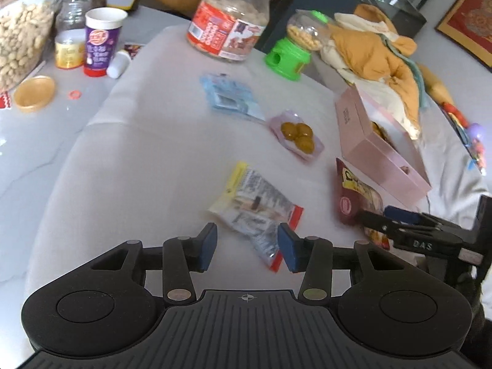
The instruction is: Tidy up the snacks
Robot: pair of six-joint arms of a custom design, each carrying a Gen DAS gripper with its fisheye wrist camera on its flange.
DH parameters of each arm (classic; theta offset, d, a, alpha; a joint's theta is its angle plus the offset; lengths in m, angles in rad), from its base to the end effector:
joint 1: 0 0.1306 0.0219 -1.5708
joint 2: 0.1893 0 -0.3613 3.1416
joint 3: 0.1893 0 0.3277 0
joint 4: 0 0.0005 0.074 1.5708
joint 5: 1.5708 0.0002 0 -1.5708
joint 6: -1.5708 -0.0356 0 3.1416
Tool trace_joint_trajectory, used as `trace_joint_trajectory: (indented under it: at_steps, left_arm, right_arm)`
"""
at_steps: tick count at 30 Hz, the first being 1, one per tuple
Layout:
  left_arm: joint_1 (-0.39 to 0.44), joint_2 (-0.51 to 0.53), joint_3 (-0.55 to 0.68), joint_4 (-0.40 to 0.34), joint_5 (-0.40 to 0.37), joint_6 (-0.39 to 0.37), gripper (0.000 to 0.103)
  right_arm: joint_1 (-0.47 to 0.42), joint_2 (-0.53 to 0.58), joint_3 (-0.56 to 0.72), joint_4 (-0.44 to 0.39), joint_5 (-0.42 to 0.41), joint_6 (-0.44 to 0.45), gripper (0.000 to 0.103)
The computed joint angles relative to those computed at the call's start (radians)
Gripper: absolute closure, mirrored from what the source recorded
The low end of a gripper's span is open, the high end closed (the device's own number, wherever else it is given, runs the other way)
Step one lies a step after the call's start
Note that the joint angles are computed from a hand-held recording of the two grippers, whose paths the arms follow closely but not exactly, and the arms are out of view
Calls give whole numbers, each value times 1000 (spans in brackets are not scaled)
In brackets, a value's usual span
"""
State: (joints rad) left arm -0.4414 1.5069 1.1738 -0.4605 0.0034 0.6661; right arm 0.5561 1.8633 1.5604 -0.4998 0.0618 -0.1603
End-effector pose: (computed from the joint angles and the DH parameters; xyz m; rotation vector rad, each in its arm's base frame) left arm 0.4098 -0.1943 0.3036 -0.2708 2.4155 -0.5269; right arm 0.4924 0.3028 0.2741 -0.4403 2.3474 0.2692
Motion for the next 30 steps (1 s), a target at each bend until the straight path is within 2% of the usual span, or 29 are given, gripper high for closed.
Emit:
trace_joint_trajectory:
  at_steps: [2,5,7,11,14,17,23,28,30]
  left_arm:
    - [-18,43,38,13,-66,-5,54]
    - [-54,115,121,-3,-233,-85,54]
    - [-76,163,179,-21,-302,-149,53]
    - [-108,214,236,-24,-342,-240,52]
    - [-123,226,249,-27,-361,-279,52]
    - [-125,209,240,-38,-359,-282,51]
    - [-142,159,207,-52,-402,-281,52]
    - [-158,181,232,-87,-384,-299,52]
    - [-165,192,236,-75,-375,-313,51]
  right_arm:
    - [-4,-9,-30,35,-9,-28,12]
    - [-1,-33,-87,87,-3,-42,12]
    - [11,-52,-134,129,28,-10,11]
    - [21,-71,-168,155,36,14,11]
    - [18,-69,-165,155,30,6,10]
    - [19,-69,-167,158,30,5,10]
    - [20,-71,-170,159,35,8,9]
    - [20,-69,-168,156,38,3,8]
    - [21,-69,-167,156,42,2,8]
